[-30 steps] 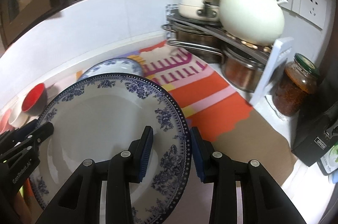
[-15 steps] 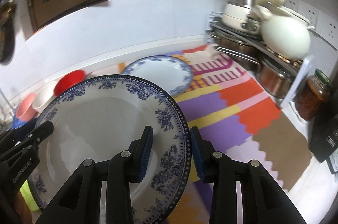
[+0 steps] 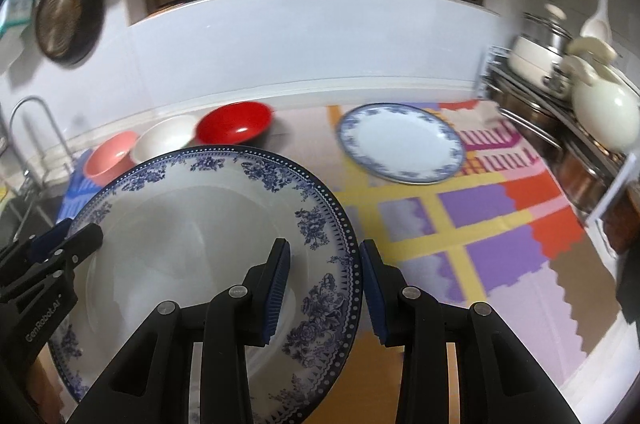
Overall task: Organize plates and bowls
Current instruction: 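Carry the blue-rimmed plate with both tools over the green plate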
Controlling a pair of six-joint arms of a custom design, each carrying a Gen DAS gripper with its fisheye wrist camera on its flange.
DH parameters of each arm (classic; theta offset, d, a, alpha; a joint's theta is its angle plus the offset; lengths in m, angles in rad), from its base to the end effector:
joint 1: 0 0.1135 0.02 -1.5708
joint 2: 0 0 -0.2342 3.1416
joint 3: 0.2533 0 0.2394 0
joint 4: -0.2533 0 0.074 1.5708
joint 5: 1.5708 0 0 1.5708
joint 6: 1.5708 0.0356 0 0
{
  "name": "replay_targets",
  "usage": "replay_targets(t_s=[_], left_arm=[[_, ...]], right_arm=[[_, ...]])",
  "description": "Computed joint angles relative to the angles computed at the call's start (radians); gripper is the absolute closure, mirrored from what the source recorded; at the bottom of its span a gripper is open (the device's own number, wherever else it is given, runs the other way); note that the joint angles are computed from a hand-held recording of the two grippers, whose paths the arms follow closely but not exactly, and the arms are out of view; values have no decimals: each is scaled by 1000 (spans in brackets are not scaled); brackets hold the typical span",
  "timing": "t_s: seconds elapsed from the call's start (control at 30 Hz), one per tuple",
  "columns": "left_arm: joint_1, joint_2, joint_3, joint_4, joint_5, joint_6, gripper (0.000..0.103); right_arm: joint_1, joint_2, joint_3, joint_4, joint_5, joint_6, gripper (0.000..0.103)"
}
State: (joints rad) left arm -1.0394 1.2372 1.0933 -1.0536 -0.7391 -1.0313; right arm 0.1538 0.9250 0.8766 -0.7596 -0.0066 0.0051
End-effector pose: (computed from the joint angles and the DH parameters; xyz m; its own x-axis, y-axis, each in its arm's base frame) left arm 0.1311 -0.1757 0.2675 -0.6822 -0.0907 -0.7255 -0.1414 0.9899 0.0093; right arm 0.1869 0.0292 0.2700 -0.7152 -0.1057 -0.6909 -0.1540 0.9880 0.0083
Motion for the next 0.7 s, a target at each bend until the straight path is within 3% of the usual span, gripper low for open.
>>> replay_targets(t_s=[0.37,0.7], left_arm=[[44,-222,-163,-154,12,-110,67],[172,-370,-298,-165,80,-63,66]], right_arm=[[324,86,2,27,120,144,66],[480,239,34,87,146,210,66]])
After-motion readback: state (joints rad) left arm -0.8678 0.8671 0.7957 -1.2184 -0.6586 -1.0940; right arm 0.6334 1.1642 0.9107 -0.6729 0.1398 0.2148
